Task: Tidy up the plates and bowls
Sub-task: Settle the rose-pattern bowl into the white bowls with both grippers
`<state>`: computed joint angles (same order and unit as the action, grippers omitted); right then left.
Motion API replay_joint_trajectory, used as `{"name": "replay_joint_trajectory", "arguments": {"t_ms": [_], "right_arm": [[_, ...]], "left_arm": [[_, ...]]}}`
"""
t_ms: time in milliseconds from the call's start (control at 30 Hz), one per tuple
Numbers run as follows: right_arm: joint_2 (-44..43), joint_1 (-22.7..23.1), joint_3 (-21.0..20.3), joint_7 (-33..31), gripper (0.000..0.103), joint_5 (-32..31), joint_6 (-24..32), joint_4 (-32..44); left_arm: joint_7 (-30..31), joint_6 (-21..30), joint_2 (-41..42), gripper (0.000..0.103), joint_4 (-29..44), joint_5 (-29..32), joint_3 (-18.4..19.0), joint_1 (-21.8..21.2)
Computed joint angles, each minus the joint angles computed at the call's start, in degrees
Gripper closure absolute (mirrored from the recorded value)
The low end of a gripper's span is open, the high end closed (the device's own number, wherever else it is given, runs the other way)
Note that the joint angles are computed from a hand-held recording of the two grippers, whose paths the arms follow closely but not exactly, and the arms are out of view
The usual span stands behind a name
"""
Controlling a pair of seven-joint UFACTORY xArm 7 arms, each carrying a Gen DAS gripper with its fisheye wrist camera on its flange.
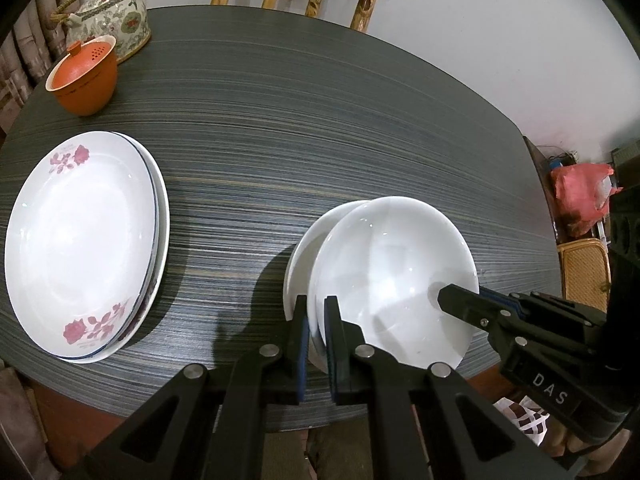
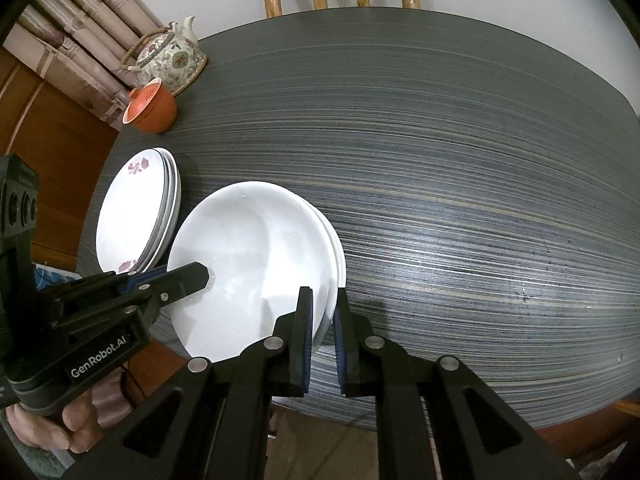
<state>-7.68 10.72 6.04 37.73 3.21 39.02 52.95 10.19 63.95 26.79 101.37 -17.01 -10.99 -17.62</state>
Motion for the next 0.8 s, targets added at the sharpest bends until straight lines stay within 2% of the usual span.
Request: {"name": "replay_joint_trajectory", "arguments": {"t_ms": [800], "right_arm": [[-0.25,-0.14,0.05,0.94,0.091,-1.06,-0.72,-0.56]], "left_arm": [[1.09,-0.47,0.86,0.096,0.44,-0.57,-0.07,0.43]]}}
